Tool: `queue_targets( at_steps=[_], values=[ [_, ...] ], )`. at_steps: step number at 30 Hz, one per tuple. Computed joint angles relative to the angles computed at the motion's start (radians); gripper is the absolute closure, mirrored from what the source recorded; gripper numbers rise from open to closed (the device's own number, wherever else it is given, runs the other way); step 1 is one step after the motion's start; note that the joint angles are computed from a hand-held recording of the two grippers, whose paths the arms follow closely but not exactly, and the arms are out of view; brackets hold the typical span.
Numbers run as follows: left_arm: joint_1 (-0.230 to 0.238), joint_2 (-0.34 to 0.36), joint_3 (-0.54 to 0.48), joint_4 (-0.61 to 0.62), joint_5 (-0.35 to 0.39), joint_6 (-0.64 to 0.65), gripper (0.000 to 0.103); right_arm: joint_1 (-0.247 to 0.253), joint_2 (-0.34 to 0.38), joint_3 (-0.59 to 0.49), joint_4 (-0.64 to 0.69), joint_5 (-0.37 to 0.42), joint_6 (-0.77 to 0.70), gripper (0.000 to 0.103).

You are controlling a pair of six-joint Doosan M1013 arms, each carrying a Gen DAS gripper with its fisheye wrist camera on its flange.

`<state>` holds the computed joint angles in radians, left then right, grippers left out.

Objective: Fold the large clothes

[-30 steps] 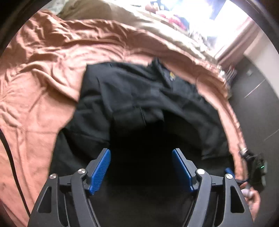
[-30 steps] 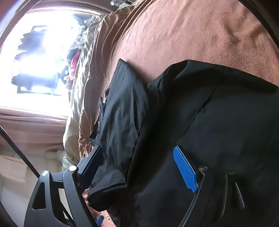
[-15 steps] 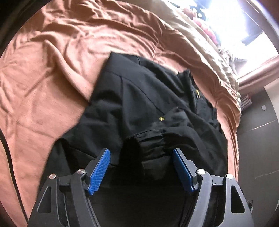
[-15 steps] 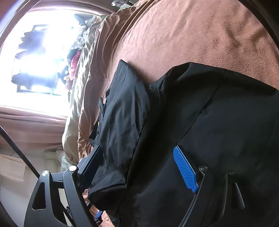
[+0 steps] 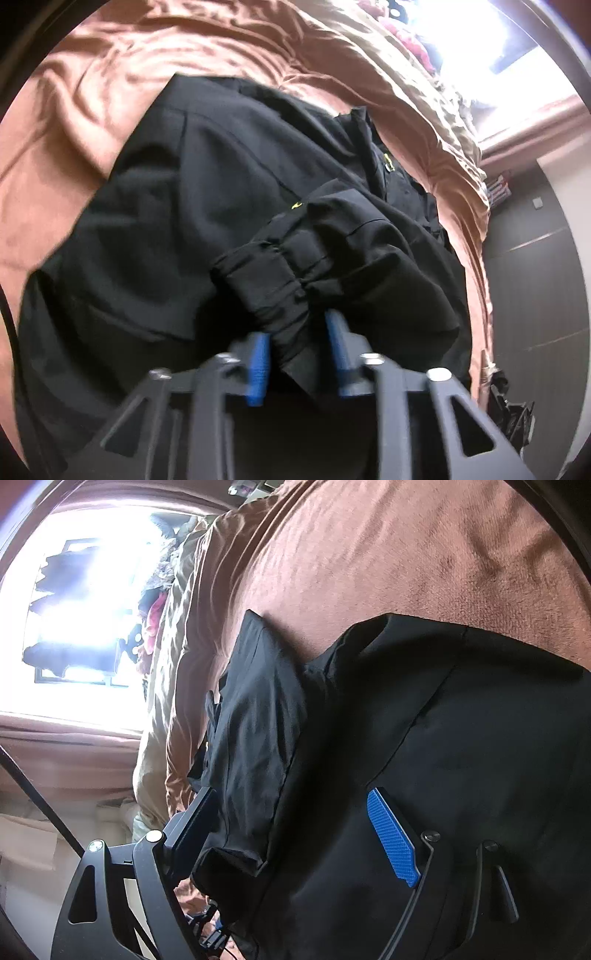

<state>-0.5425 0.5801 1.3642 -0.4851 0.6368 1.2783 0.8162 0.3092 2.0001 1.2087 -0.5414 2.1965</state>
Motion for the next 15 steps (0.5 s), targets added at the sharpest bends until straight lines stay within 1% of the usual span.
queue_targets(
  at_steps=[2,5,6,7,8,10,11,13,15],
  values=[
    [-0.009,-0.003,-0.020,0.089,0.006,-0.018,0.097,-0.002,0.001,0.007,-0.024,-0.012,0.025,0.021],
    [-0.020,-0.020,-0.039,0.281,-0.005,-0.072,0.097,-0.004,0.009,0.009,-0.070,-0.038,0.058,0.021],
    [-0.020,-0.024,-0.045,0.322,-0.003,-0.088,0.097,-0.005,0.013,0.010,-0.090,-0.050,0.072,0.023],
    [-0.019,-0.026,-0.053,0.360,0.002,-0.103,0.097,-0.007,0.020,0.011,-0.115,-0.059,0.091,0.035],
    [-0.020,-0.028,-0.064,0.415,0.014,-0.123,0.098,-0.012,0.026,0.013,-0.151,-0.063,0.119,0.039],
    [-0.025,-0.030,-0.081,0.514,0.042,-0.139,0.098,-0.022,0.039,0.016,-0.203,-0.064,0.165,0.059],
    [-0.027,-0.030,-0.083,0.547,0.055,-0.141,0.098,-0.026,0.044,0.019,-0.219,-0.060,0.179,0.062],
    [-0.035,-0.019,-0.099,0.641,0.110,-0.168,0.098,-0.032,0.052,0.023,-0.227,-0.060,0.192,0.074],
    [-0.036,-0.010,-0.104,0.664,0.157,-0.169,0.097,-0.035,0.054,0.021,-0.202,-0.056,0.154,0.079]
  ],
)
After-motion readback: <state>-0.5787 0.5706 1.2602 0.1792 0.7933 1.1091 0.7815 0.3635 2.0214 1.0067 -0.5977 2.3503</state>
